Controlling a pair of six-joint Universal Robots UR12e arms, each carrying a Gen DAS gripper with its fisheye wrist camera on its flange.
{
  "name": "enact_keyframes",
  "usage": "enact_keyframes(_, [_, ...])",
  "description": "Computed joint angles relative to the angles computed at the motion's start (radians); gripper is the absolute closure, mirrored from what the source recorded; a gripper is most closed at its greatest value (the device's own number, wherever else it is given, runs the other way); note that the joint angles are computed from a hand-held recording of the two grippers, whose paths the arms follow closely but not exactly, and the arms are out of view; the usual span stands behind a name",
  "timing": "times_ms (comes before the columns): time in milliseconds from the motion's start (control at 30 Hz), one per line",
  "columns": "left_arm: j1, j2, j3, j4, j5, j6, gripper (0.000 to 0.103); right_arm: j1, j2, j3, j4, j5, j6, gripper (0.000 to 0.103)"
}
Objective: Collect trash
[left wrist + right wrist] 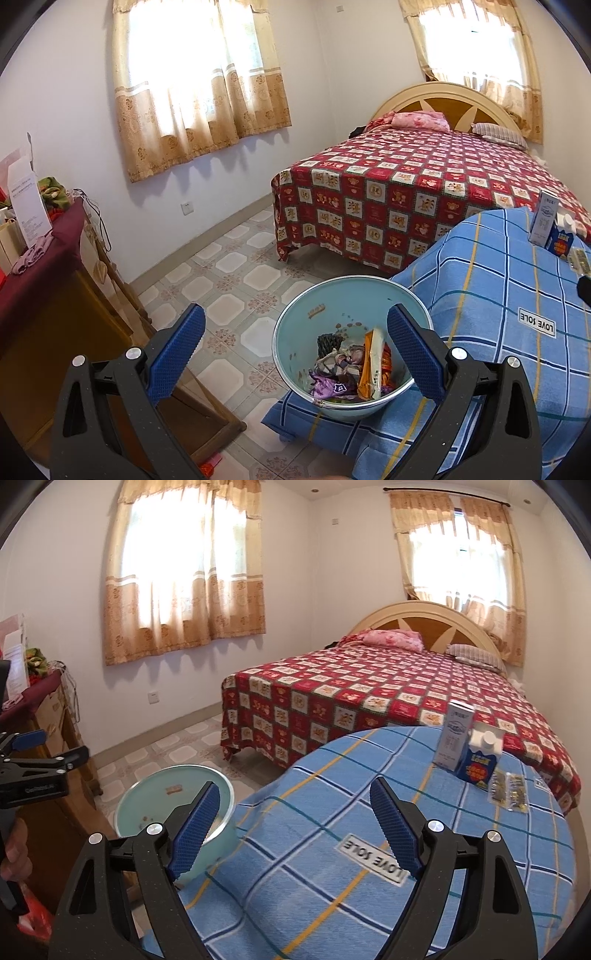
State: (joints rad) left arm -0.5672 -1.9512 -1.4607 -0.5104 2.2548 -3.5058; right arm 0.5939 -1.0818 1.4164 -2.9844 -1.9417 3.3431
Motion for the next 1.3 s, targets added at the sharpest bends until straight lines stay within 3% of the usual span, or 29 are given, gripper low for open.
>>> enact_keyframes(100, [0.001,0.001,0.000,-0.001,-0.012,0.001,0.006,-0.020,-0.024,0.037,0.059,-0.058,0.044,0.018])
enact_keyframes(167, [0.001,0.001,-0.001,-0.003,-0.020,-0.001,0.006,-0.039,-0.038,0.051,0.117,-0.054,0.092,0.015])
enact_keyframes(300, [0.001,-0.003,0.002,-0.014,-0.031,-0.003,0.006,-0.121,-0.081,0.106,0.339,-0.070,0.303,0.014])
enact_keyframes(500, [-0.004,-0.019,0.011,-0.039,-0.053,0.006,0.006,-0.212,-0.106,0.146,0.488,-0.043,0.463,0.014])
enact_keyframes(700, [-0.004,-0.030,0.008,-0.037,-0.086,0.012,0.006,-0.263,-0.095,0.142,0.559,-0.017,0.453,0.013])
enact_keyframes(1000, [0.002,-0.049,0.014,-0.066,-0.104,0.002,0.006,-0.304,-0.052,0.100,0.543,0.009,0.388,0.009])
enact_keyframes(1167, [0.009,-0.045,-0.007,-0.001,-0.116,-0.008,0.006,-0.312,-0.031,0.095,0.482,0.015,0.365,0.005])
enact_keyframes(1300, [0.000,-0.053,-0.026,0.098,-0.061,-0.009,0.006,-0.309,-0.033,0.089,0.491,0.016,0.378,0.005])
